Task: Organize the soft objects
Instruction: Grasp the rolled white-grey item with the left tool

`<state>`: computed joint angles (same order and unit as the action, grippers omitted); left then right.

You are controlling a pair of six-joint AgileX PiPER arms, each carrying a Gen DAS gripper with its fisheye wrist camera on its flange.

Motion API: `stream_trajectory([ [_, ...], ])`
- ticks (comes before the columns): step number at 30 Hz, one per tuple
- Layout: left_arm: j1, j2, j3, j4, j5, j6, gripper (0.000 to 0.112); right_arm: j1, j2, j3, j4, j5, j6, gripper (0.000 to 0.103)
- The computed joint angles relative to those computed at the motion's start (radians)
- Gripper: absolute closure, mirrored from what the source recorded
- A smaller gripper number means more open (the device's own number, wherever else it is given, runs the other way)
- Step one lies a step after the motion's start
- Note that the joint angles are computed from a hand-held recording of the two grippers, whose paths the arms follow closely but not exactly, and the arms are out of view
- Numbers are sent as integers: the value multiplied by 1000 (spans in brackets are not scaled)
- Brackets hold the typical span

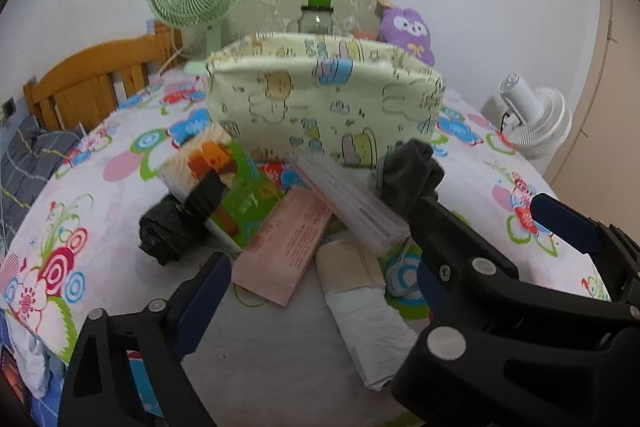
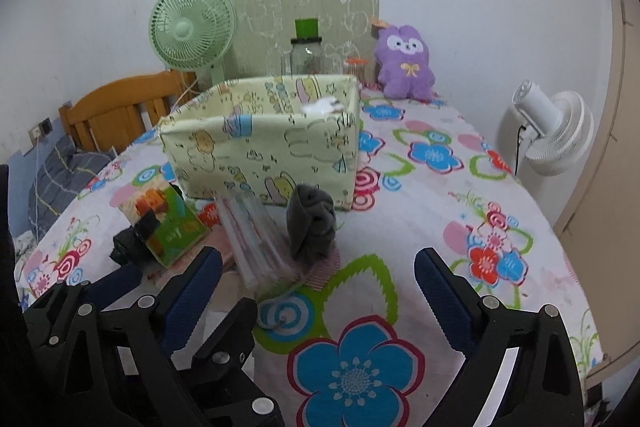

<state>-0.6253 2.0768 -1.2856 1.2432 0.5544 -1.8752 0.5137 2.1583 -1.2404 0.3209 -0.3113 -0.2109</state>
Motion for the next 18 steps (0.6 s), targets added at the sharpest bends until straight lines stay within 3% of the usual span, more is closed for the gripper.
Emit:
stream_trajectory([
  [6,27,27,-17,-99,-61,83,35,-1,42,-51,81,43,-83,5],
  [11,-3,37,-22,-82,-43,79,37,-4,64,-72,153,69,-159,5],
  [18,-11,42,-32,-91,-8,93,79,-7,65,-71,165,75,-169,5],
])
